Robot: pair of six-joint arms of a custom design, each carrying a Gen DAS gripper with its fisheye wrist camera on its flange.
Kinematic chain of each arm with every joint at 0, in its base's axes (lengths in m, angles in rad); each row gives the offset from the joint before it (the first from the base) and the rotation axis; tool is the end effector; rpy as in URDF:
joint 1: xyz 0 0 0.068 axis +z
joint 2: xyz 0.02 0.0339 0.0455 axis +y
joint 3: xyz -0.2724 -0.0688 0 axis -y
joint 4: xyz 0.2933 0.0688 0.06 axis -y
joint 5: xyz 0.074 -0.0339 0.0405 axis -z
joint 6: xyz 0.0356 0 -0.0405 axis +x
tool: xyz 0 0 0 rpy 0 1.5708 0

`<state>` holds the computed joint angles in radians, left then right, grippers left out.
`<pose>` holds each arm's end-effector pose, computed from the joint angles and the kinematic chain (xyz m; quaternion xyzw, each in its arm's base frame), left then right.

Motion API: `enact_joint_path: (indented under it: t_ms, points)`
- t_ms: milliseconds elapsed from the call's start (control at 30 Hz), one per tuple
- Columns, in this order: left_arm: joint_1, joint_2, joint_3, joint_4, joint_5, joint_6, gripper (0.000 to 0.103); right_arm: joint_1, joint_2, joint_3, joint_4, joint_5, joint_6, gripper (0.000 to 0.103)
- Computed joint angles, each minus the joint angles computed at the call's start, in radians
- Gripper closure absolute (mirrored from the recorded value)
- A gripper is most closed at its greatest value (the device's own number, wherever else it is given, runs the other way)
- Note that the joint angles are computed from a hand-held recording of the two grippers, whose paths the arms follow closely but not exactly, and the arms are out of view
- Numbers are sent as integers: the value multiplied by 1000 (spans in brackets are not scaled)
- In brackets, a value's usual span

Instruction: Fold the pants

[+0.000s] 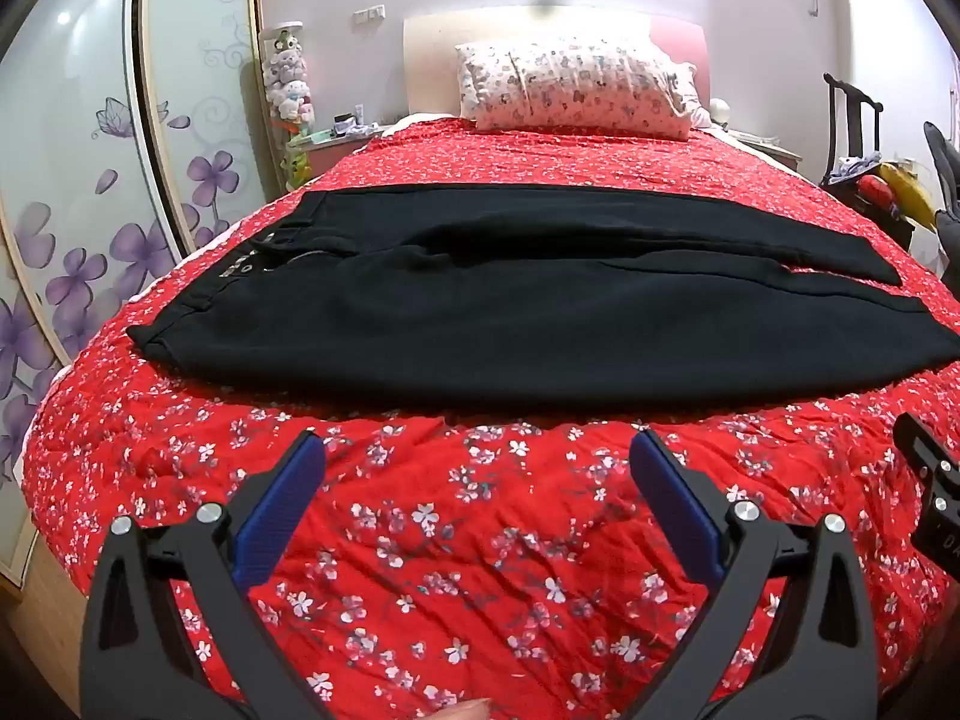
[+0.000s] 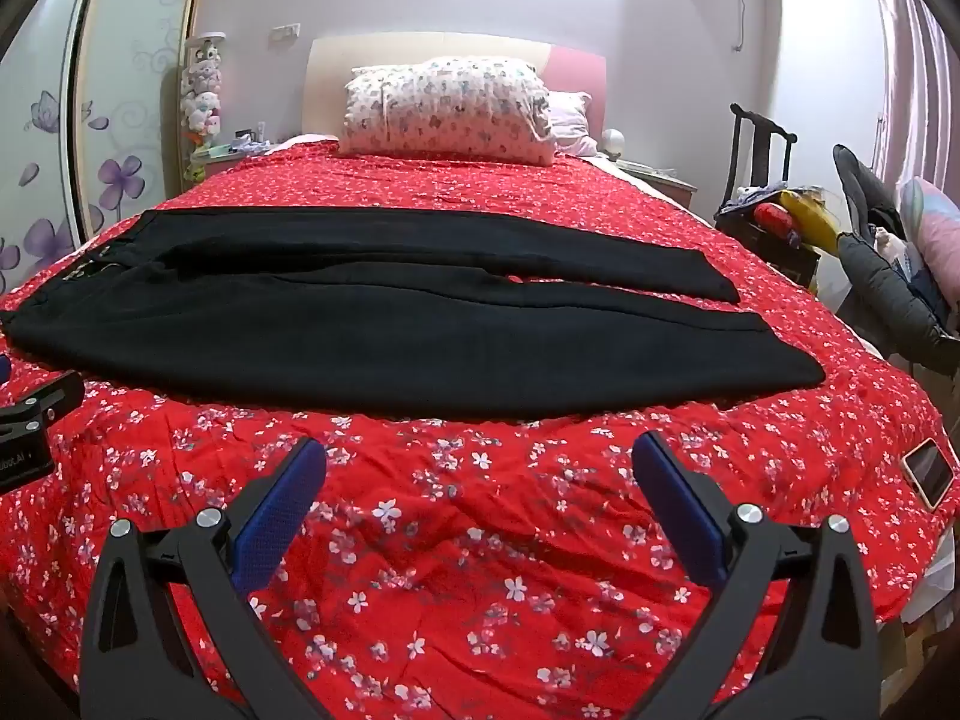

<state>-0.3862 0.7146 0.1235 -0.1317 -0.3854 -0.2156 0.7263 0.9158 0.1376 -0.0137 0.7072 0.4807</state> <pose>0.1639 -0.0522 0.1076 -0.0023 0.8980 0.0470 0.4374 0.1470 0.0996 0.0944 0.0242 0.8775 -0.0616 0.4751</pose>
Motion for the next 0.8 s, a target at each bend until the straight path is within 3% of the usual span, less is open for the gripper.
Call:
enact_joint_path:
  t_ms: [800]
  points:
    - [0,-3,-3,5,1,0,2,-1,-1,1,-2,-2,2,1]
